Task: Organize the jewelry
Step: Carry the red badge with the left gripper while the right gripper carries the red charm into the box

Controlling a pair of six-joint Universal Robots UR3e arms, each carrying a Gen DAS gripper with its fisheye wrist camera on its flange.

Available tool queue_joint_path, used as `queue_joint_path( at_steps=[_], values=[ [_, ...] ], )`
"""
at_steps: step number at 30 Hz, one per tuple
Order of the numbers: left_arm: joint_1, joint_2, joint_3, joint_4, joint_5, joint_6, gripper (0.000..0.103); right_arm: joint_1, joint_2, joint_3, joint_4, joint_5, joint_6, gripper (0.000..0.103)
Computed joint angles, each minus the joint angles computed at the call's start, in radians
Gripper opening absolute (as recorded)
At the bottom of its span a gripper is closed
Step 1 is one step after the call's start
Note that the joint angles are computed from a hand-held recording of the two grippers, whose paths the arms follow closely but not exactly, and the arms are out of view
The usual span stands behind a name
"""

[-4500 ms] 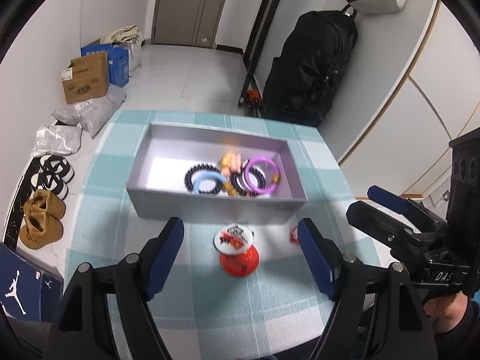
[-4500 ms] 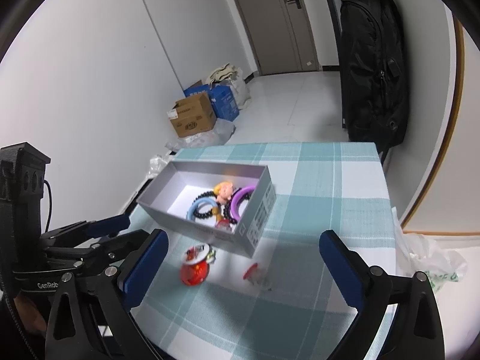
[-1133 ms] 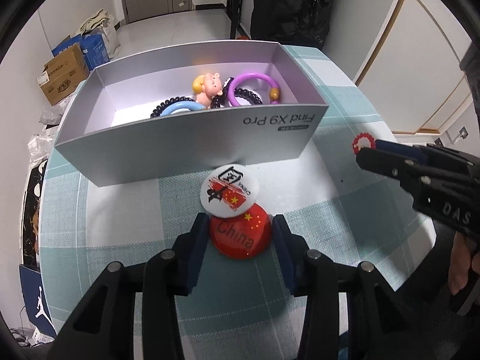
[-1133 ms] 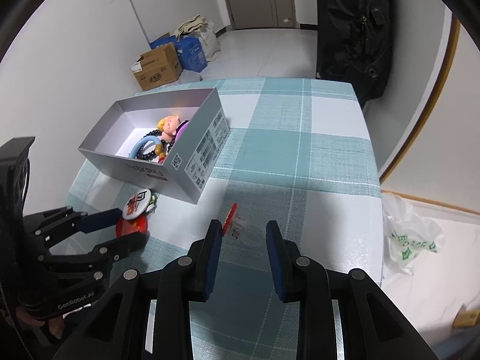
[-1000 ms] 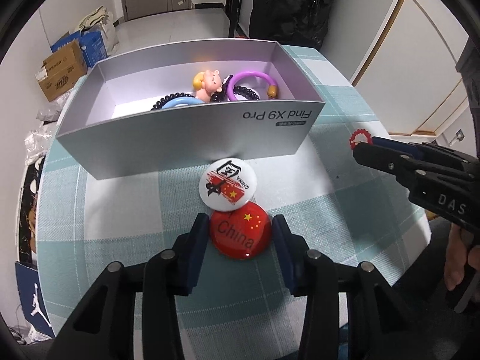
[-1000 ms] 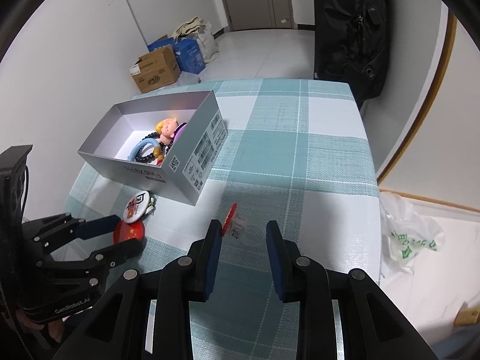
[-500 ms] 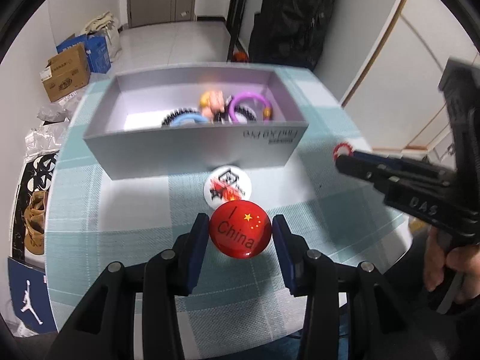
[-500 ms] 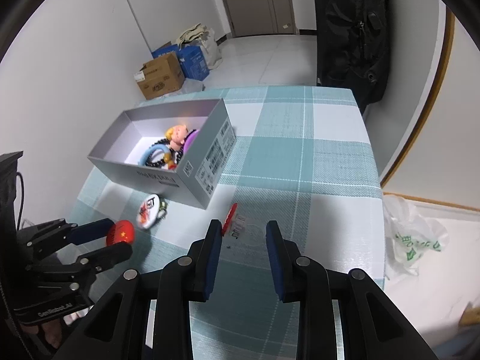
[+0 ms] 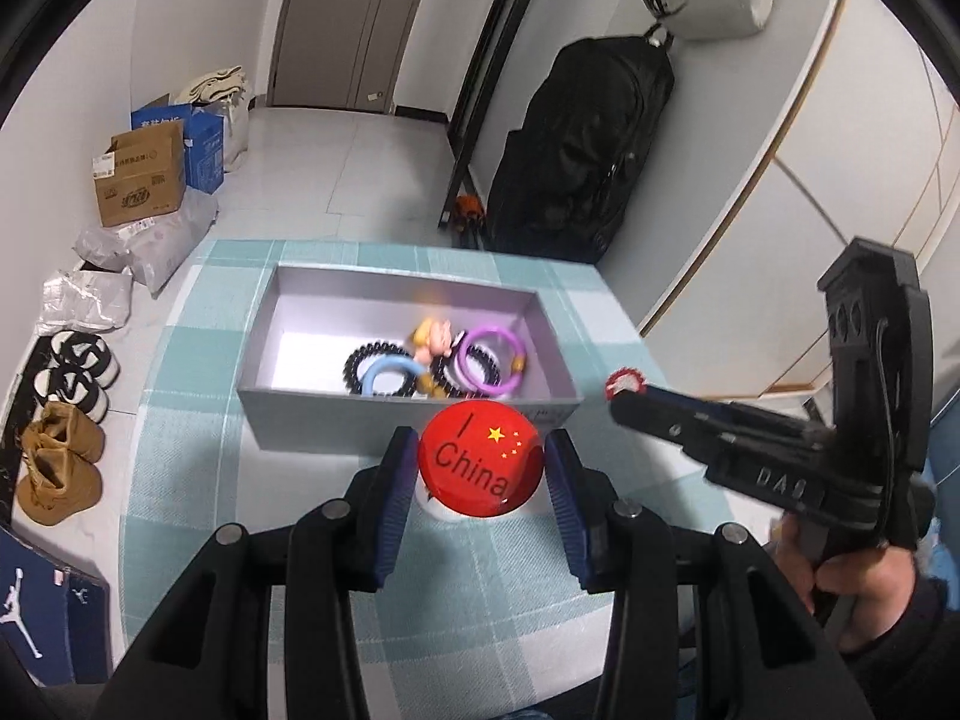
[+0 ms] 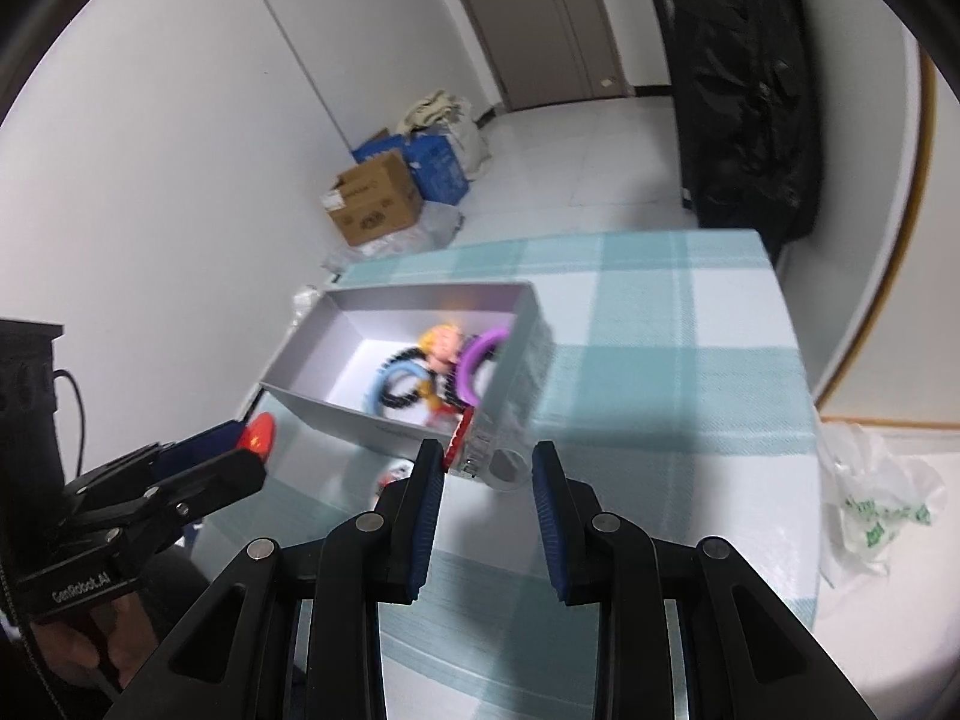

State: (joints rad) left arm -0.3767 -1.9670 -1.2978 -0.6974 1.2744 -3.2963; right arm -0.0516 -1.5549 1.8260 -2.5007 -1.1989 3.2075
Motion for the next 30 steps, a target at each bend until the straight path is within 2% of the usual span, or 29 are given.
queue_joint_path(
  at_steps=[7, 15, 22, 30],
  values=[
    [0.027, -0.034, 0.091, -0.025, -0.049, -0.029, 0.037, 0.01, 0.07, -0.083, -0.029, 0.083, 0.027, 0.029],
    [0.055, -0.112, 0.189, -0.043, -0.082, -0.101, 0.037, 0.017, 0.16, -0.189, -0.011, 0.107, 0.037, 0.029],
    [0.068, -0.208, 0.335, -0.123, -0.086, -0.137, 0.037, 0.014, 0.264, -0.301, 0.028, 0.124, 0.051, 0.029],
    [0.071, -0.264, 0.417, -0.198, -0.074, -0.134, 0.037, 0.023, 0.342, -0.392, 0.057, 0.134, 0.058, 0.029]
  ],
)
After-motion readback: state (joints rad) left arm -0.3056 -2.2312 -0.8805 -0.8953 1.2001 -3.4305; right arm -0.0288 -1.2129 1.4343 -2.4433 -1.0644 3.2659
